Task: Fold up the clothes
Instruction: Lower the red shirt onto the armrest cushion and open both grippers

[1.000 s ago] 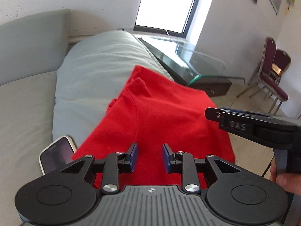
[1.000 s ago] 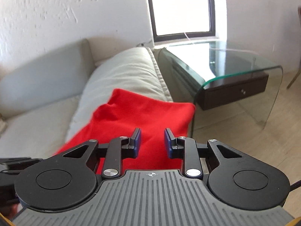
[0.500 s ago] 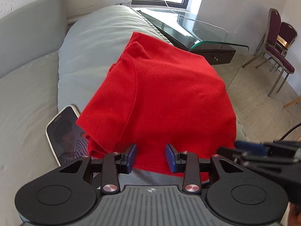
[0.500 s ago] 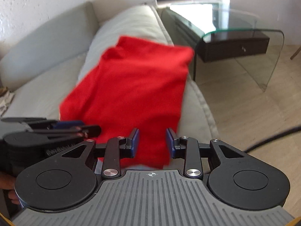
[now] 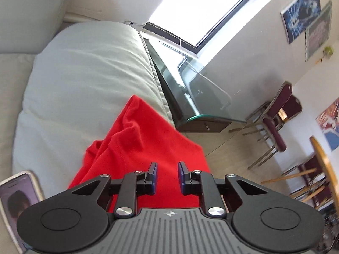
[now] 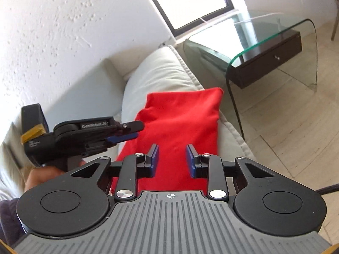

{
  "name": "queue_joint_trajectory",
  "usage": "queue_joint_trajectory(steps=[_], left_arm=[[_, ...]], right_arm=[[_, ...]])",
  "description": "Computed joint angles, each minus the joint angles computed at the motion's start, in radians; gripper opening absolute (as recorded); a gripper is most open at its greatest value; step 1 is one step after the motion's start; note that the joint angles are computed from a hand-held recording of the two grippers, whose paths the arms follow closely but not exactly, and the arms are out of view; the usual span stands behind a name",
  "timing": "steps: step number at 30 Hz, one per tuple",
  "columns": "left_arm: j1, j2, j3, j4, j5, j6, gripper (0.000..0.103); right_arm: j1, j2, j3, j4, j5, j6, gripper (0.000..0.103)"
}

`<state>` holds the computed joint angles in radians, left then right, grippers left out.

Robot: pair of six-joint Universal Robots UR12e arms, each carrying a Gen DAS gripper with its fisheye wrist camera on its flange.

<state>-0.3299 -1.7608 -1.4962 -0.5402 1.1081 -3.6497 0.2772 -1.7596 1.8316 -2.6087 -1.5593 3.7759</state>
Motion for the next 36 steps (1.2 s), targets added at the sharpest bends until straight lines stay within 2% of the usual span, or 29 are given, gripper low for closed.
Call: queue_joint_trajectory(steps=[3, 4, 5, 7, 9, 11, 14, 15, 17, 18, 19, 20, 21, 22, 24, 26, 28, 31, 36], left_arm=[[0.005, -0.056, 0.04, 0.027, -0.037, -0.077, 0.01], [0.006, -0.07, 0.052, 0.021, -0.029, -0.097, 0.009], [0.003, -0.075, 0.063, -0.007, 0.009, -0.105, 0.009], [-0.003, -0.075, 0.079, -0.065, 0.109, -0.104, 0.0], [-0.003, -0.064, 0.077, -0.065, 0.199, -0.061, 0.001], [-0.008, -0.051, 0.089, -0.113, 0.306, 0.024, 0.001], [-0.004, -0.024, 0.096, -0.188, 0.37, 0.1, 0.002], [-0.004, -0.01, 0.093, -0.203, 0.373, 0.125, 0.007], [-0.024, 0.019, 0.093, -0.262, 0.424, 0.185, 0.024], [-0.037, 0.033, 0.094, -0.294, 0.456, 0.215, 0.042], [-0.05, 0.047, 0.093, -0.321, 0.48, 0.245, 0.048], [-0.059, 0.062, 0.087, -0.34, 0.487, 0.273, 0.049], [-0.063, 0.08, 0.077, -0.356, 0.475, 0.297, 0.054], [-0.065, 0.098, 0.066, -0.367, 0.453, 0.311, 0.063], [-0.076, 0.128, 0.049, -0.377, 0.431, 0.328, 0.072], [-0.096, 0.156, 0.031, -0.371, 0.45, 0.348, 0.077], [-0.113, 0.178, 0.019, -0.36, 0.469, 0.365, 0.089], [-0.124, 0.204, 0.008, -0.361, 0.463, 0.378, 0.099], [-0.123, 0.24, -0.003, -0.398, 0.398, 0.384, 0.101]], right_arm=[[-0.007, 0.012, 0.007, -0.034, 0.032, 0.04, 0.033], [-0.01, 0.013, 0.008, -0.031, 0.035, 0.041, 0.033], [-0.012, 0.013, 0.009, -0.028, 0.037, 0.043, 0.033], [-0.016, 0.014, 0.011, -0.02, 0.041, 0.045, 0.033], [-0.02, 0.008, 0.013, 0.001, 0.027, 0.035, 0.033], [-0.027, -0.001, 0.02, 0.013, 0.014, 0.027, 0.033], [-0.032, -0.008, 0.024, 0.028, 0.005, 0.037, 0.033], [-0.032, -0.008, 0.021, 0.035, 0.002, 0.041, 0.033], [-0.027, -0.006, 0.01, 0.05, -0.01, 0.042, 0.038], [-0.022, -0.005, 0.001, 0.061, -0.014, 0.041, 0.041], [-0.016, -0.004, -0.009, 0.076, -0.019, 0.038, 0.048], [-0.008, -0.003, -0.02, 0.087, -0.028, 0.031, 0.055], [-0.001, -0.001, -0.032, 0.098, -0.037, 0.024, 0.057], [0.01, 0.001, -0.046, 0.11, -0.05, 0.009, 0.058], [0.031, 0.005, -0.075, 0.144, -0.077, -0.018, 0.064], [0.053, 0.005, -0.106, 0.186, -0.108, -0.046, 0.081], [0.076, 0.008, -0.138, 0.229, -0.138, -0.074, 0.086], [0.104, 0.007, -0.185, 0.303, -0.17, -0.105, 0.09], [0.141, 0.006, -0.257, 0.452, -0.206, -0.136, 0.091]])
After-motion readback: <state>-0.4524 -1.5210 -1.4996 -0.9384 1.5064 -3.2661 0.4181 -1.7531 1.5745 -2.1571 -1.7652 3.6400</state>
